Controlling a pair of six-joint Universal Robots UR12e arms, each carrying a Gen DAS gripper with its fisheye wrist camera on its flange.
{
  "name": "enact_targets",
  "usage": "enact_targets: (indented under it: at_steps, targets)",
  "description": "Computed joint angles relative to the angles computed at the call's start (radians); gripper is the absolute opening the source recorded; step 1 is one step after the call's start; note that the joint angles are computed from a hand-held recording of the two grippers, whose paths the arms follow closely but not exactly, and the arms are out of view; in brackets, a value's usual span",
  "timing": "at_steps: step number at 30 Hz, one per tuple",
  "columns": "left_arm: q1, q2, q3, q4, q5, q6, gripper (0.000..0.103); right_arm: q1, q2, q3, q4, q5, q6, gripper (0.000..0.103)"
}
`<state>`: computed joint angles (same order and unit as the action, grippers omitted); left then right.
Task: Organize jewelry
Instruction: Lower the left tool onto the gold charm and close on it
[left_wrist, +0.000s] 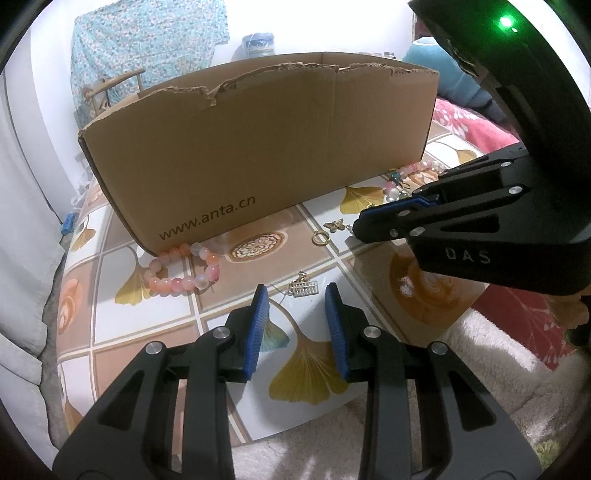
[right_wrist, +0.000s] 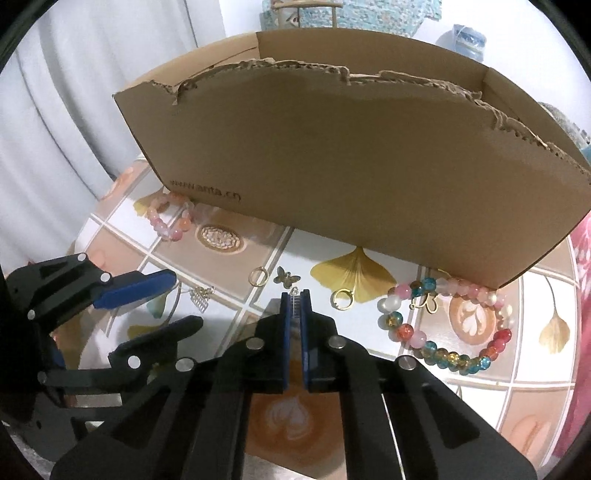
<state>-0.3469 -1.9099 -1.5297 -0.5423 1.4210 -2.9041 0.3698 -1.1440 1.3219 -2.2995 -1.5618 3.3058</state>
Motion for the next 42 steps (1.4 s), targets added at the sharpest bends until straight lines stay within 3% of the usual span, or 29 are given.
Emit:
enact_targets:
  at_steps: [14, 21, 27, 42]
  targets:
    - [0.001, 0.005, -0.005, 0.008, 0.007, 0.004, 0.031, -0.015, -0.043, 0.060, -0.003, 0.016, 0.062, 0.005]
    - [0.003, -0.003, 0.015, 0.037, 0.052, 0.002, 0.031, -0.024, -0.063, 0.094, -0.038, 0.038, 0.074, 0.005]
    - [0.000, -0.027, 0.053, -0.001, 0.091, 0.018, 0.031, -0.044, -0.093, 0.127, -0.052, 0.069, 0.073, 0.005]
    - [-0.017, -0.032, 0.070, -0.064, 0.148, 0.058, 0.031, -0.034, -0.070, 0.107, -0.060, 0.075, 0.092, 0.005]
